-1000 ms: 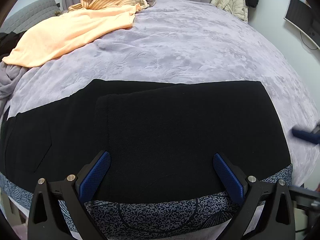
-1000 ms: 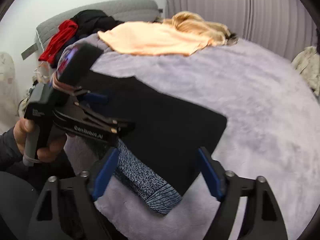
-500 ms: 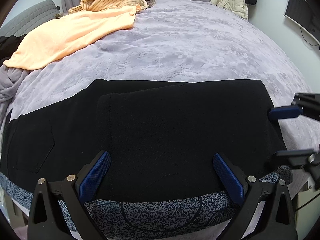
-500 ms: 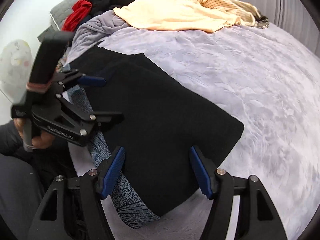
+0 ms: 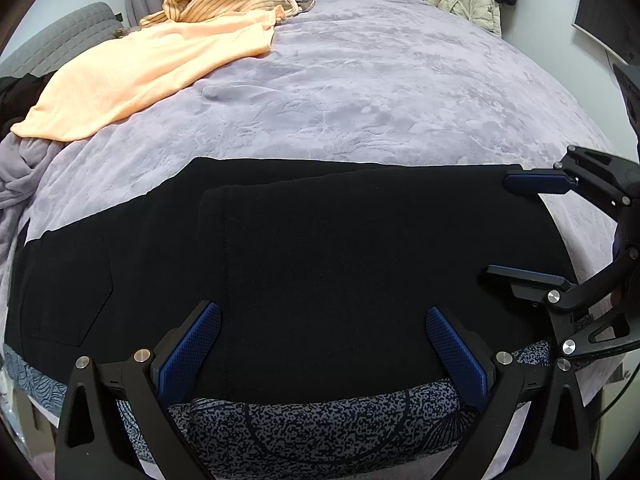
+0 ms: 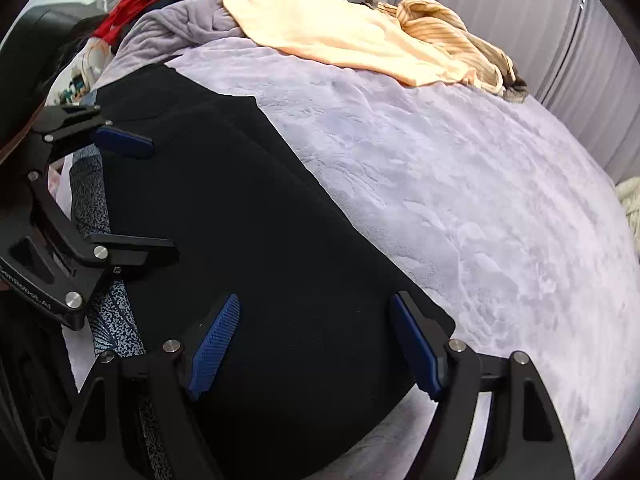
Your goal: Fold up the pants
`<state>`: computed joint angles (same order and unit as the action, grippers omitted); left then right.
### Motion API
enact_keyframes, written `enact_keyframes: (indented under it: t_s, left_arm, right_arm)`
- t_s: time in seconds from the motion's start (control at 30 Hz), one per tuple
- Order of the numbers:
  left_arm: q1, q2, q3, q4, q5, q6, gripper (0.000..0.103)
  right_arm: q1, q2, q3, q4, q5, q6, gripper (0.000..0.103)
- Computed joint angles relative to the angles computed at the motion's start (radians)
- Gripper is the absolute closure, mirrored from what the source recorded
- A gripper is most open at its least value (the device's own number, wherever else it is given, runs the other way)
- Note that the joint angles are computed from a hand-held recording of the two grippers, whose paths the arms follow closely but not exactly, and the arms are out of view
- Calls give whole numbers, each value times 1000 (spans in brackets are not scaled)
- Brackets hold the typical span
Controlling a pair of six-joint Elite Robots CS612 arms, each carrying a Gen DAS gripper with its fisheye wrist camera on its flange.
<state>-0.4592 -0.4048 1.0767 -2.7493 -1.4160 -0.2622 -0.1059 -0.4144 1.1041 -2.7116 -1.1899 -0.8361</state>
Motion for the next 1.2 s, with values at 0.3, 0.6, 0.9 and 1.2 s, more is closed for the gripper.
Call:
enact_keyframes:
  t_s: [0.3,0.6,0.9,1.2]
  left_arm:
    - [49,10,-22,42,-144,-149,0]
    - [41,-18,15,46,-91,-157,0]
    - [57,-60,87,29,-25,-207,0]
    - [97,-81,137,12,41,-298,0]
  right_arm:
    - [-23,-83,205,-185,-7,219,23]
    - [-7,-122,231,-232,-2,246,21]
    - [66,-27,44,-67,-50,168,18]
    - [112,16,-63,44,-34,101,17]
